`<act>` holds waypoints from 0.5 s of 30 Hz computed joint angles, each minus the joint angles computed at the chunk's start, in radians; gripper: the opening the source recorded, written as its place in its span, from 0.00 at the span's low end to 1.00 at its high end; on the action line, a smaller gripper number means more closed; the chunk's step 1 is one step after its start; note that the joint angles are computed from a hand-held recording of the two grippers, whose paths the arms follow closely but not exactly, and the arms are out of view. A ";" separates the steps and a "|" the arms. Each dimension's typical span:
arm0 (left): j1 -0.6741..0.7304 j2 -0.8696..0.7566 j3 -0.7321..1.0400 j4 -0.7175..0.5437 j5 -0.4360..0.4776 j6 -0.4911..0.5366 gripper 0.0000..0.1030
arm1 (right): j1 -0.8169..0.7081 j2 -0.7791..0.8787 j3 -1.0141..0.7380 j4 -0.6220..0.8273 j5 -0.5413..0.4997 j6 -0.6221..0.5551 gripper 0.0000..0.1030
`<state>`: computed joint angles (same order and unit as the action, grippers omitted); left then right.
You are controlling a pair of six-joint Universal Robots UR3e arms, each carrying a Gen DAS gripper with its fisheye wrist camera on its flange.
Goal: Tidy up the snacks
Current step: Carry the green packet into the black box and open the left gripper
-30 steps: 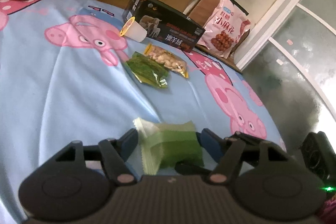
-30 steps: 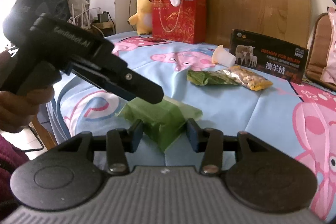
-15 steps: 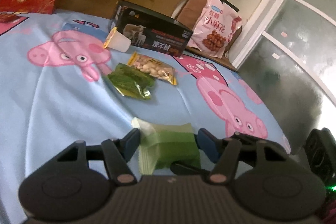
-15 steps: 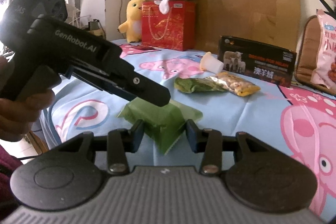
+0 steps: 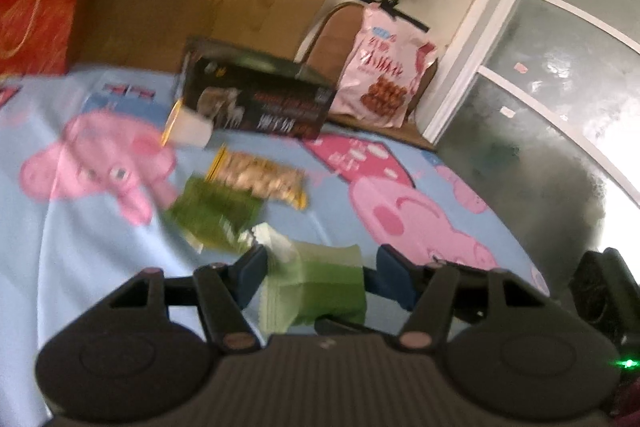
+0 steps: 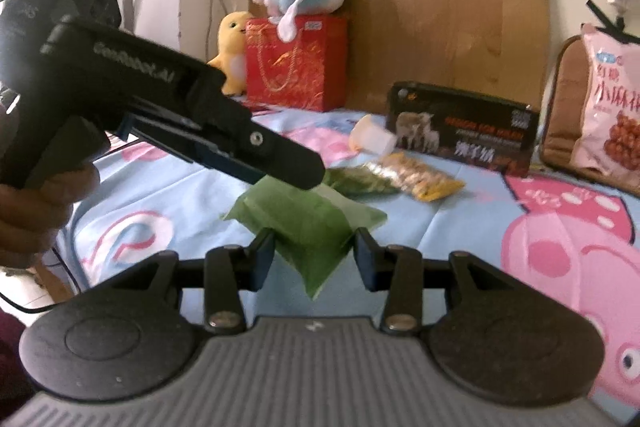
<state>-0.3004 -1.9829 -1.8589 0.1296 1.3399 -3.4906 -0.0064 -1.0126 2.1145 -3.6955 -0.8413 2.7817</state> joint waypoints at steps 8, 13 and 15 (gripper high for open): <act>0.011 -0.101 0.241 -0.105 -0.001 0.029 0.59 | 0.000 0.058 -0.173 -0.019 -0.034 0.062 0.44; 0.047 -0.168 0.404 -0.175 -0.033 0.038 0.59 | 0.026 0.127 -0.343 0.013 -0.084 0.073 0.44; 0.053 -0.208 0.496 -0.218 -0.024 0.051 0.59 | 0.040 0.169 -0.440 0.042 -0.108 0.078 0.44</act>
<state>-0.2478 -2.1908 -1.3626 -0.0883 1.3163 -3.4391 0.0338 -0.8436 1.6745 -3.6537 -0.9489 2.8593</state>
